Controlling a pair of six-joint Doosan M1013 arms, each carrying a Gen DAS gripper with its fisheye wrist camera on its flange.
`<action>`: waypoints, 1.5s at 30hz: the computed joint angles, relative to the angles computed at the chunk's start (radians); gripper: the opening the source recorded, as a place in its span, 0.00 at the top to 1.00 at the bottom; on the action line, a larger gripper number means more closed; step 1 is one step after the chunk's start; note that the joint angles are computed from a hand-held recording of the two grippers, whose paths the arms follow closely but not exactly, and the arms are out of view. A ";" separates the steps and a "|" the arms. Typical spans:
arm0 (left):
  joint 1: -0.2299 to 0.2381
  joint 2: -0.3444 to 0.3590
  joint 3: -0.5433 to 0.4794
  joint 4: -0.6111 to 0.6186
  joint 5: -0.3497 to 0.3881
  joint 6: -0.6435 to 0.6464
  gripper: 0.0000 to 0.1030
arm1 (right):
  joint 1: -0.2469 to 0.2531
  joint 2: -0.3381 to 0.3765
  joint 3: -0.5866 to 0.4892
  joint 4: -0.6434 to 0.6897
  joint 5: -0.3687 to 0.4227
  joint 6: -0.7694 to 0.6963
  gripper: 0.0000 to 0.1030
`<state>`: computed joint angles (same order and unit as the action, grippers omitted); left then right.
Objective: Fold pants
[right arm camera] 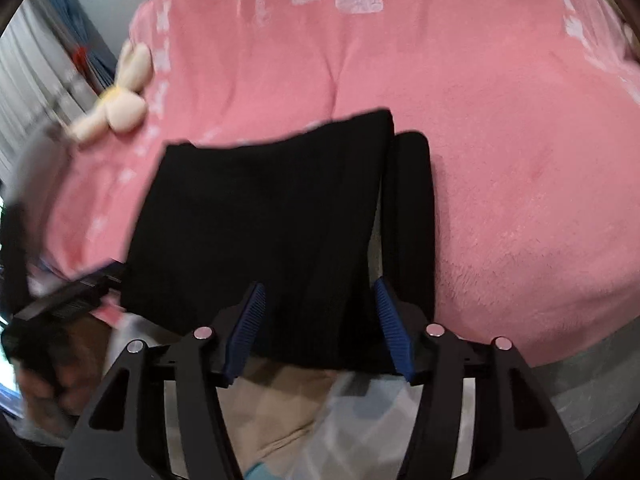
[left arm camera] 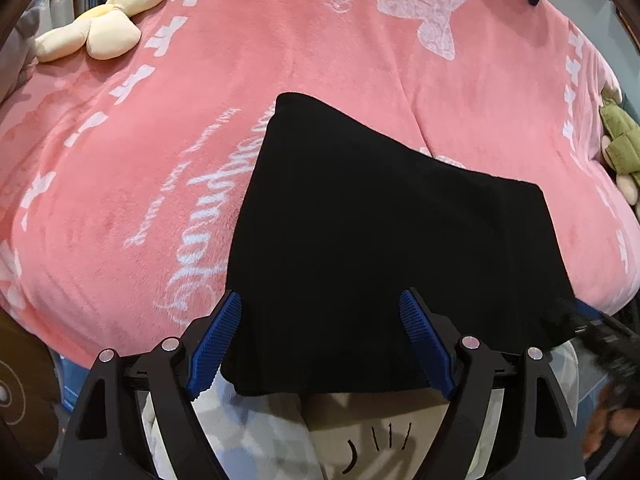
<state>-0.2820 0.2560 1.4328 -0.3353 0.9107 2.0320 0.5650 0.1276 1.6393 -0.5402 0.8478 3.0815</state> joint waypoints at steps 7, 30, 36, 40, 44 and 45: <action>-0.005 -0.002 0.001 0.052 0.009 -0.032 0.21 | 0.032 -0.043 -0.010 -0.172 0.037 0.051 0.87; -0.026 0.002 -0.005 0.121 -0.003 -0.060 0.17 | -0.145 0.034 -0.069 -0.030 0.048 -0.129 0.85; -0.025 0.022 -0.027 0.106 0.019 -0.083 0.17 | -0.098 0.062 -0.085 -0.030 0.135 -0.211 0.86; 0.003 0.014 -0.035 0.028 0.032 -0.031 0.16 | -0.048 -0.009 -0.029 -0.110 0.107 0.005 0.55; 0.049 0.026 -0.045 -0.067 0.071 -0.045 0.16 | -0.025 -0.054 0.030 -0.048 -0.021 0.072 0.45; 0.055 0.033 -0.052 -0.075 0.091 -0.066 0.16 | -0.017 -0.053 0.036 -0.030 -0.039 0.070 0.45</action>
